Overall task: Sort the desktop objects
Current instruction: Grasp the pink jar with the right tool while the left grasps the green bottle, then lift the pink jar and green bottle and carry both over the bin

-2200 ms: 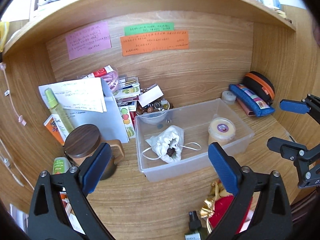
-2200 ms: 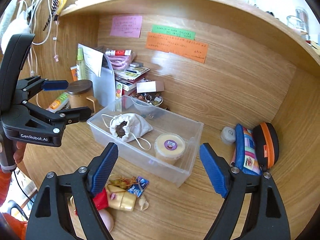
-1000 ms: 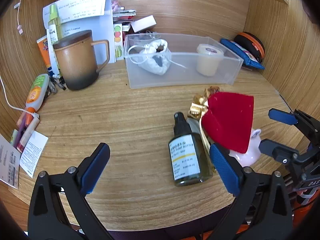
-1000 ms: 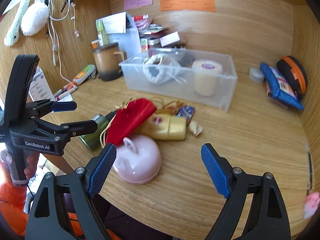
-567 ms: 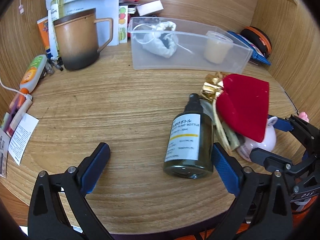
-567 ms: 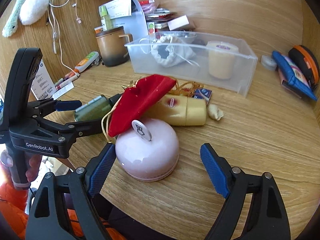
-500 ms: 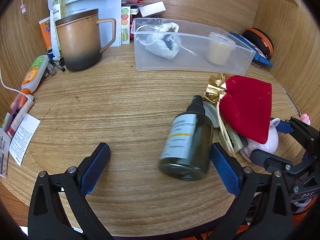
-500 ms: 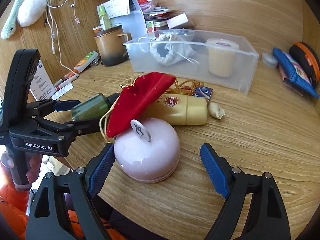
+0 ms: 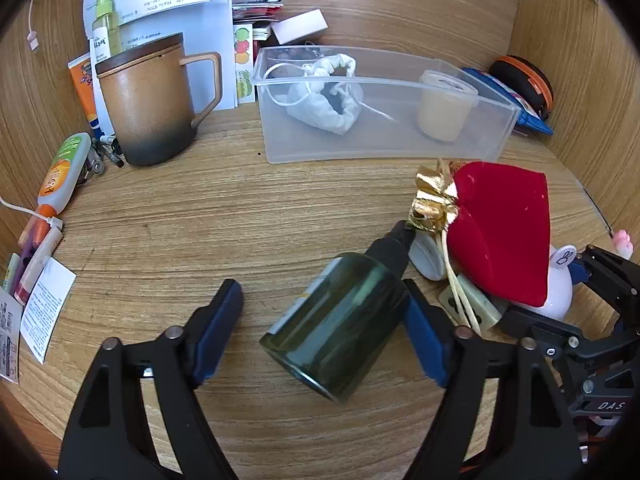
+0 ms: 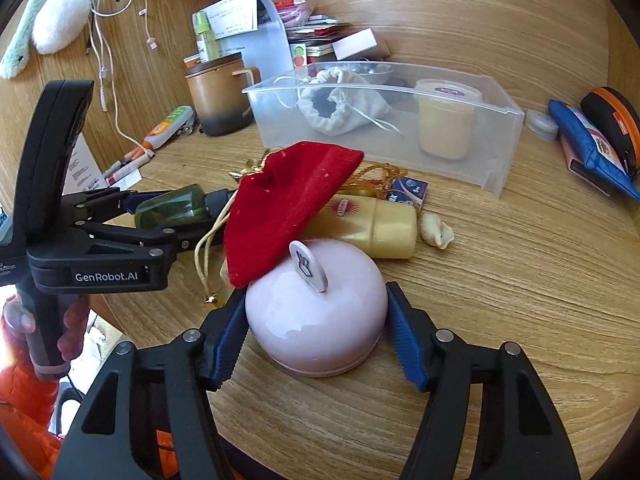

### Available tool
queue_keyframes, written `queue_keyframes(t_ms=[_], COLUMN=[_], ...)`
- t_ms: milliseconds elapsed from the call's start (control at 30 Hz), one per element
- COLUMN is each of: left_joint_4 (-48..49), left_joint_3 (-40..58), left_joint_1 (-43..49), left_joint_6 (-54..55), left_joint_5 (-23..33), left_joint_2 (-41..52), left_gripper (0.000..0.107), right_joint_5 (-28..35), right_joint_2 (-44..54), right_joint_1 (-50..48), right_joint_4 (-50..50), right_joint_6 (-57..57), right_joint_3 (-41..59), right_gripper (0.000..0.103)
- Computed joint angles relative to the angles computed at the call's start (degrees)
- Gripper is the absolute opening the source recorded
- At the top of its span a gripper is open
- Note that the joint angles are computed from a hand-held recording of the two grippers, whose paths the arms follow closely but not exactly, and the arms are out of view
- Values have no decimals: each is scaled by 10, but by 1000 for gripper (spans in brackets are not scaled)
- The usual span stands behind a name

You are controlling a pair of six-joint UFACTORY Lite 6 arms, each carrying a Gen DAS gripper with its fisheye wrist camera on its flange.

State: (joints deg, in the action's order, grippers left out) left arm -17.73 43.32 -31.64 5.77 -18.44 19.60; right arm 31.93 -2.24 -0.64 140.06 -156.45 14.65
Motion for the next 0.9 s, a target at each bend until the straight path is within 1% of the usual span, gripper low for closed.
queue_keyframes(t_ms=[33,67,233,333,633,900], left_joint_4=[3,7,72,77,7,-25], left_joint_3=[-1,-2,-10,-15,-38,-43], left_joint_1=[1,3,21,25,22,24], left_joint_6=[-2,-4,-67,-78,-16,25], left_joint_5=[0,0,2,2,4,16], left_joint_2=[-1,-3,-11,-17,-78,-129], left_gripper=[70,63,62,62,62,62], right_joint_5=[-1,-2,0,0,-8,-14], right_joint_2=[1,1,-8,-36,-133,-190], right_joint_1=[-2,-8,-56,-92,-171,-194], right_joint_4=[-2,-9,-68,-115,-258,-337], right_joint_6=[2,8,55,90,206,282], right_joint_3=[1,3,5,-2,-7,12], right_gripper=[61,61,61,61,61,61])
